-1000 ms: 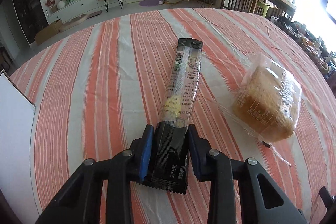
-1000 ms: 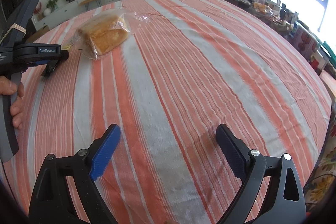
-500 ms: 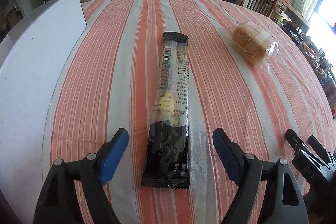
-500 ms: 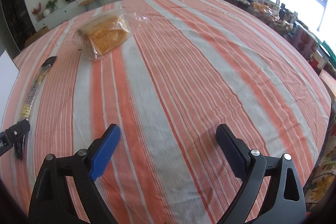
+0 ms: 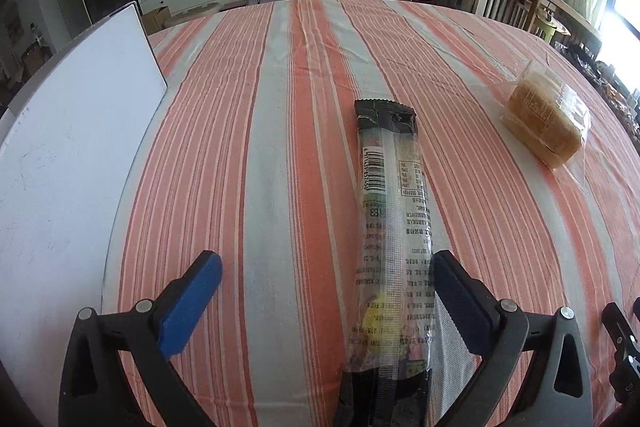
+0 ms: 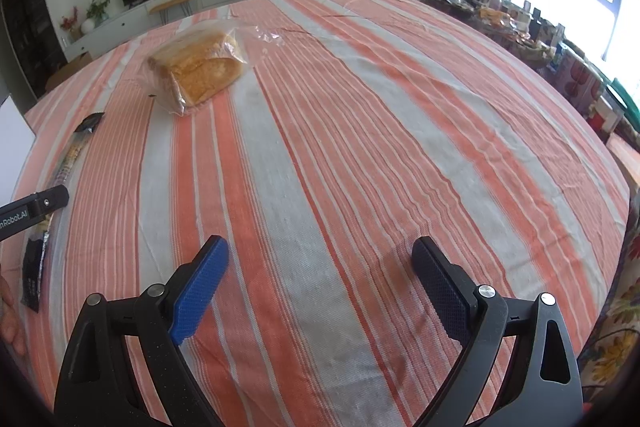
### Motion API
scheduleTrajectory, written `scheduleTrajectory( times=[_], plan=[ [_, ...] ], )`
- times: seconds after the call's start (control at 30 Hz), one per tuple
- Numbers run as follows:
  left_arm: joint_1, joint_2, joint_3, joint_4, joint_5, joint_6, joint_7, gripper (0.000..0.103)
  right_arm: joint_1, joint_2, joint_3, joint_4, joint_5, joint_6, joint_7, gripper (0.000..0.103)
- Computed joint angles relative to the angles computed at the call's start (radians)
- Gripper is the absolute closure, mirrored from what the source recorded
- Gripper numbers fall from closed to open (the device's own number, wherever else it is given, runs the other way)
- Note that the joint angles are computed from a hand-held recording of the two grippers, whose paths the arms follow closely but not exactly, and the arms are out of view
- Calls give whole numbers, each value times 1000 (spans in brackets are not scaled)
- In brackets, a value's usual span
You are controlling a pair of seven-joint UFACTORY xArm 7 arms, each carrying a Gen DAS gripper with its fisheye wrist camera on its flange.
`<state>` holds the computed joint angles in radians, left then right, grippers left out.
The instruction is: Organize snacks
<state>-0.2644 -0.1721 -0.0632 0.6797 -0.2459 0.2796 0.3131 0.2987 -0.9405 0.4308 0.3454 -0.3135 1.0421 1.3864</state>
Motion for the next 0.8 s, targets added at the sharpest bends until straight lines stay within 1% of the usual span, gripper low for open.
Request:
scheduleTrajectory(
  times=[0.07,0.13,0.3,0.8],
  plan=[
    [-18,-1,17,-13,-41,-29,48,0,1,-1,0,-1,-1,1,1,8],
    [-23,-4,20,-23,-56,-46,65,0,1,-2,0,-2,-2,0,2,7],
    [-27,-7,24,-30,-71,-54,78,0,3,-3,0,-2,-2,2,2,7],
    [-24,-6,21,-28,-71,-54,77,0,4,-4,0,-4,-2,2,4,7]
  ],
)
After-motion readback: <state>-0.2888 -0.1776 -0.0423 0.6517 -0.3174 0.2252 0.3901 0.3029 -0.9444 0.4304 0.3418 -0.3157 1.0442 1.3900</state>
